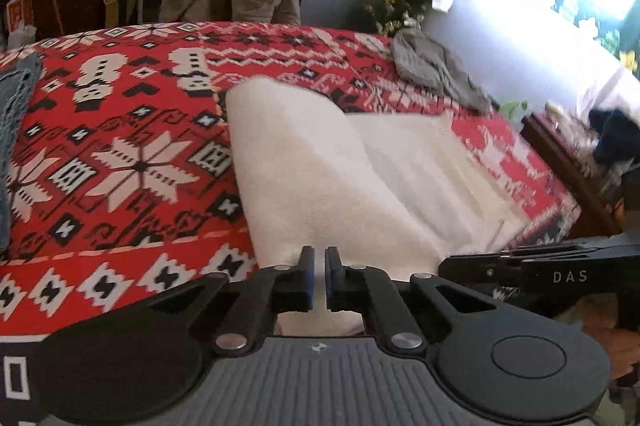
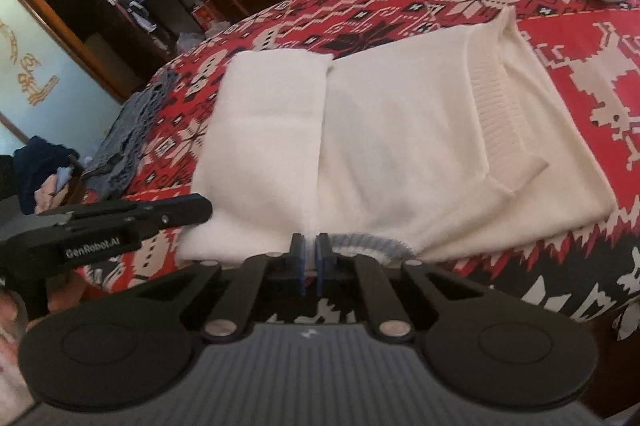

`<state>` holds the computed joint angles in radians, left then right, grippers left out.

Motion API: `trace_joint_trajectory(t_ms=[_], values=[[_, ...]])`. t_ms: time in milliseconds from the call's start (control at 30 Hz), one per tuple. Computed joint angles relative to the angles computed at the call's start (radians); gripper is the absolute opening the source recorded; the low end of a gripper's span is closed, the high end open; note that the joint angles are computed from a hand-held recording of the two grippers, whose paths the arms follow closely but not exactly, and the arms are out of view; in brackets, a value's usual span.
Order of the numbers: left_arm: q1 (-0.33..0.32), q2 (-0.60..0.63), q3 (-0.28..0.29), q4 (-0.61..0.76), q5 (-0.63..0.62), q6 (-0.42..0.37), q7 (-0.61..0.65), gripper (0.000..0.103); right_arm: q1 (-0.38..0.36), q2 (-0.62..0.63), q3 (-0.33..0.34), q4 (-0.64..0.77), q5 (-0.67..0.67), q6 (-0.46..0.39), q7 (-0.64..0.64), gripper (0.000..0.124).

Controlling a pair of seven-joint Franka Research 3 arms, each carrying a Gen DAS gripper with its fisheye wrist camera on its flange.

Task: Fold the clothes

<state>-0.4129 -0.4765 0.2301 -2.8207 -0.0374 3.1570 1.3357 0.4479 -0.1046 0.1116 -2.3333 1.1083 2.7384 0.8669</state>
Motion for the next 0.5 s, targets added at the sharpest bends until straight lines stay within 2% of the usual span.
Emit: trace_joint_trajectory(t_ms=[67, 200, 333, 400, 500], values=[[-0.027, -0.024, 0.049, -0.004, -0.016, 0.015, 0.005, 0.007, -0.005, -0.003, -0.011, 0.011, 0.034, -0.006, -0.013, 0.025], [-0.128, -0.019, 0.195, 0.036, -0.042, 0.047, 0.034, 0.007, -0.03, 0.022, -0.032, 0.074, 0.104, -0.031, -0.031, 0.027], [-0.236, 0.05, 0.327, 0.127, -0.063, 0.047, 0.075, 0.007, -0.048, 0.14, -0.01, 0.218, 0.066, -0.023, 0.022, 0.029], [-0.351, 0.075, 0.444, 0.173, -0.097, 0.045, 0.121, 0.007, -0.056, 0.207, 0.007, 0.297, 0.022, -0.014, 0.051, 0.03], [-0.503, 0.109, 0.591, 0.231, -0.16, 0.037, 0.188, 0.007, -0.067, 0.322, 0.03, 0.426, -0.055, -0.013, 0.134, 0.031]])
